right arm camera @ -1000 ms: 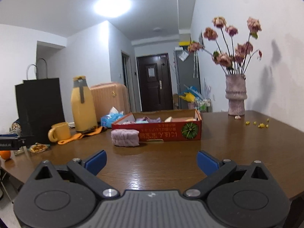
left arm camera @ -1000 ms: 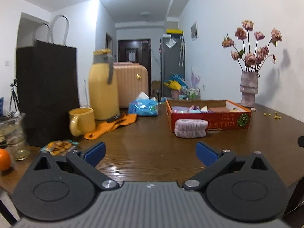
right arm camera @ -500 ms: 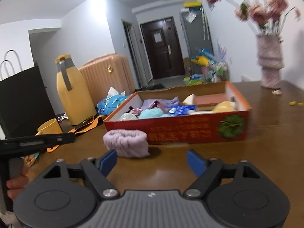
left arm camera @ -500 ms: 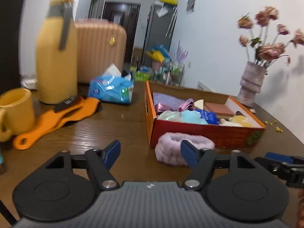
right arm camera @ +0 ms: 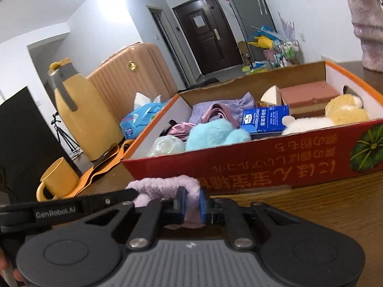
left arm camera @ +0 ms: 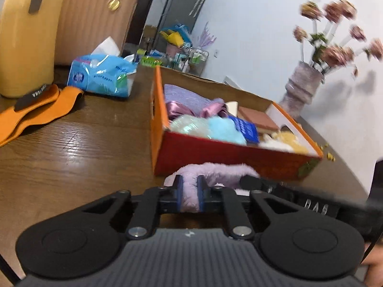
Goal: Organize soft objects
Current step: 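Close both grippers on the pink fuzzy headband and lift it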
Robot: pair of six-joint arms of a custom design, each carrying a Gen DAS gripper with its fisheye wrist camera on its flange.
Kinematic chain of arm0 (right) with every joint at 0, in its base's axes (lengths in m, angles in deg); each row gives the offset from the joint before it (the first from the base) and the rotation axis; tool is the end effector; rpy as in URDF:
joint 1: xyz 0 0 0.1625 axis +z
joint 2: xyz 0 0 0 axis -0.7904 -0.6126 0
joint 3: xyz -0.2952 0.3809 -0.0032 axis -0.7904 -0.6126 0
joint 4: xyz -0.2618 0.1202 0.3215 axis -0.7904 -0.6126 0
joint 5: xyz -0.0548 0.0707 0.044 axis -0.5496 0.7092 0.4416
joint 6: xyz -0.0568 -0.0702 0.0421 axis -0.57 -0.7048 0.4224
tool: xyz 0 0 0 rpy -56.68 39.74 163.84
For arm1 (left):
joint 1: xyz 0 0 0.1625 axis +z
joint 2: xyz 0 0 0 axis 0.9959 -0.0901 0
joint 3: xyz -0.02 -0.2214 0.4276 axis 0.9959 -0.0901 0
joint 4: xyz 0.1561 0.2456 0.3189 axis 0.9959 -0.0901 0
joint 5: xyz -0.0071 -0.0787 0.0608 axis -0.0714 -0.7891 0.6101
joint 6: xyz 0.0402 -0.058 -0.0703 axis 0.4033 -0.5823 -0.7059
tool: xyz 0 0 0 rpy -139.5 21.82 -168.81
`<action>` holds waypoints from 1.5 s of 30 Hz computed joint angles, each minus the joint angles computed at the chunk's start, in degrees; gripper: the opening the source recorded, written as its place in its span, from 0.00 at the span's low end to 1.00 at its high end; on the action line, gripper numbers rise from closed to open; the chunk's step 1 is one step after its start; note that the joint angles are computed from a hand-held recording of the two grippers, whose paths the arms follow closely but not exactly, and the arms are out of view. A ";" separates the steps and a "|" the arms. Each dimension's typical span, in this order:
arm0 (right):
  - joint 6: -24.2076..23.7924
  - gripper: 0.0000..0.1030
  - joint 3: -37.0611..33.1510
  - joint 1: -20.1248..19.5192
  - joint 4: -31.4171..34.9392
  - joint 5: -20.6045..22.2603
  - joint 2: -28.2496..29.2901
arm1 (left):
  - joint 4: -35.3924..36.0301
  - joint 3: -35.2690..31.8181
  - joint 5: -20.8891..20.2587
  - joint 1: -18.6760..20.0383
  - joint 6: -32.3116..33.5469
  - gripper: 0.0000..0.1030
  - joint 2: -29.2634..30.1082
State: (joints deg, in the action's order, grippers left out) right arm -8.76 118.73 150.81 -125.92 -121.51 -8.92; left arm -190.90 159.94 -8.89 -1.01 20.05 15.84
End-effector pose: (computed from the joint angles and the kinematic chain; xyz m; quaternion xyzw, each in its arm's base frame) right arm 0.2503 -0.8048 -0.1216 0.2570 -0.8961 0.3532 0.0782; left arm 0.0829 -0.7611 0.2362 0.1413 0.8763 -0.4163 0.1971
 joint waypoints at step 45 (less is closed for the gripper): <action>-1.40 0.41 42.85 -2.80 -42.41 -0.81 -8.54 | -26.13 34.87 3.58 -6.78 0.79 0.39 -5.78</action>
State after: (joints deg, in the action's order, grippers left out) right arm -10.16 161.58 148.01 -168.33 -122.32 -17.46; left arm -217.03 194.81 -5.31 -7.79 20.84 10.06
